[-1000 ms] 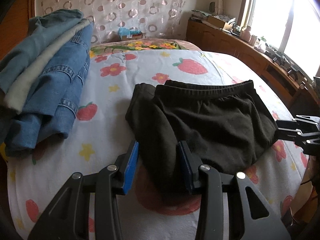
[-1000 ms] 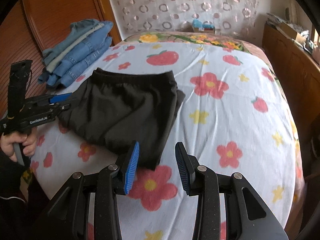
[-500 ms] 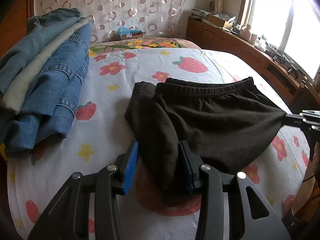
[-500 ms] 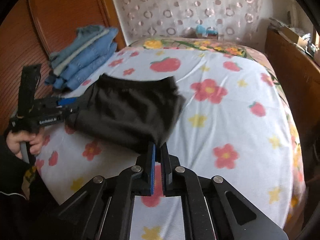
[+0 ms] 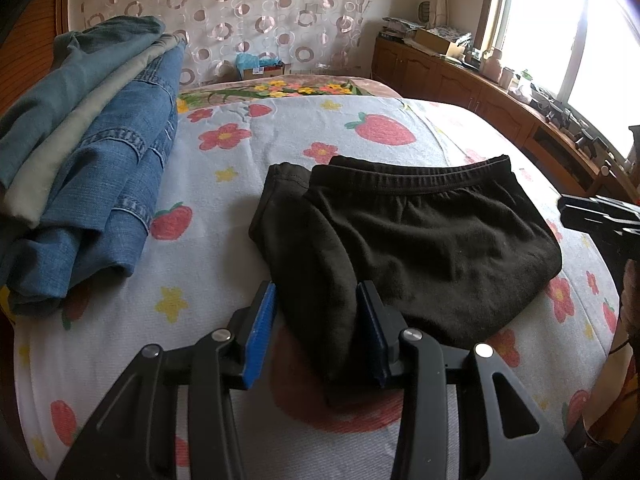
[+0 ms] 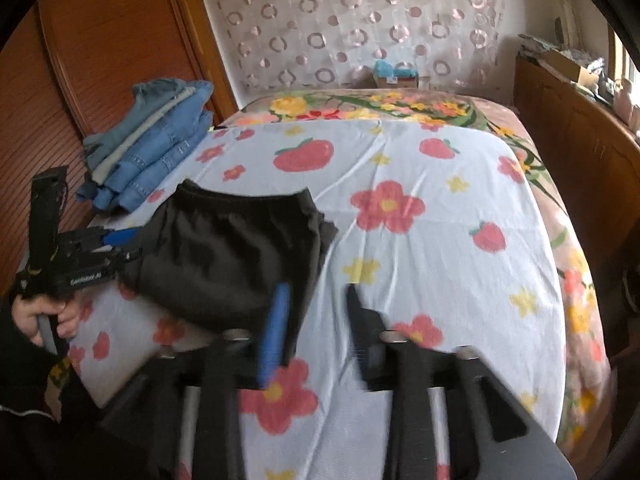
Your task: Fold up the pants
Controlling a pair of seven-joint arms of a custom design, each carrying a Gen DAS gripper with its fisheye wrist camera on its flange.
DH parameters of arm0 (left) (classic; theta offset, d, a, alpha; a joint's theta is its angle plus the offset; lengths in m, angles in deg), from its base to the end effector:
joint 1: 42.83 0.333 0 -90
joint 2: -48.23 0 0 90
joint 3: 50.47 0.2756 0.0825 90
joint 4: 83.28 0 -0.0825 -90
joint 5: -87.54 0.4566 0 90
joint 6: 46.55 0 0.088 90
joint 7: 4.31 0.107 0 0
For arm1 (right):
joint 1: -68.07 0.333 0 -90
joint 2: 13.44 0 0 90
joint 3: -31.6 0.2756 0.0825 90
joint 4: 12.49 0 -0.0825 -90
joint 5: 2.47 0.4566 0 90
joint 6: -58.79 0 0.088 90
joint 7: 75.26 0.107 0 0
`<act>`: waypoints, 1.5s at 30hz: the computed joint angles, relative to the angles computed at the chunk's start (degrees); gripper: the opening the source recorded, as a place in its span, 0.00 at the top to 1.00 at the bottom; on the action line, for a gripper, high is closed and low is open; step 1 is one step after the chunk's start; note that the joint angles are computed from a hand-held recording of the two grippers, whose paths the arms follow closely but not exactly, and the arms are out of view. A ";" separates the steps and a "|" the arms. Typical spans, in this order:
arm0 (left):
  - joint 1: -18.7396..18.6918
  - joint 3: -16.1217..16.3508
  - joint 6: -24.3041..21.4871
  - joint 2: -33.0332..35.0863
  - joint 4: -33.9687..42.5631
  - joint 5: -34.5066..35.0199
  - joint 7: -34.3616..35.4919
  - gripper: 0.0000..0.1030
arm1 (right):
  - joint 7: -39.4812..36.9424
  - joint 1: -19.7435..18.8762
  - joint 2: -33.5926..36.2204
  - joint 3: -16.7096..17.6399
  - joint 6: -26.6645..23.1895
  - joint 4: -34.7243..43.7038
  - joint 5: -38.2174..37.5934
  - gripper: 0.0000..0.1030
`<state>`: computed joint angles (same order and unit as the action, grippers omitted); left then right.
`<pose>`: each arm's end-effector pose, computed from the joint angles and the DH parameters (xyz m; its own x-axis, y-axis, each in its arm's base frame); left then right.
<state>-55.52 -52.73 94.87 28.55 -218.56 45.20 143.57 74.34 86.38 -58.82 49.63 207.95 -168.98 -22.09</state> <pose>0.5393 -0.1427 0.4388 -0.7302 -0.6761 0.0988 -0.5651 0.5164 -0.6434 0.3722 0.2647 0.4507 -0.1198 -0.9814 -0.1501 -0.7087 0.1904 -0.6794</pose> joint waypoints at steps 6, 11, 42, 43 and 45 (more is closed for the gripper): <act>0.03 0.00 0.00 -0.05 -0.07 -0.03 0.11 0.59 | -2.24 -2.42 7.26 -0.92 2.96 4.21 -1.21 0.50; 0.03 -0.01 0.03 -0.07 -0.10 -0.05 0.09 0.59 | -3.04 -2.94 10.83 -2.14 2.95 6.08 -0.90 0.50; 2.34 -4.31 -0.03 11.71 12.90 4.21 -4.24 0.58 | 0.60 -3.57 17.01 -1.46 1.58 10.08 -8.86 0.40; 2.42 -4.48 0.05 12.00 12.97 4.33 -4.19 0.58 | 0.56 -3.47 16.93 -1.60 1.56 10.01 -8.89 0.40; 2.51 -4.59 0.17 12.26 13.01 3.56 -3.46 0.58 | 0.66 -3.41 16.98 -1.68 1.62 10.02 -8.97 0.40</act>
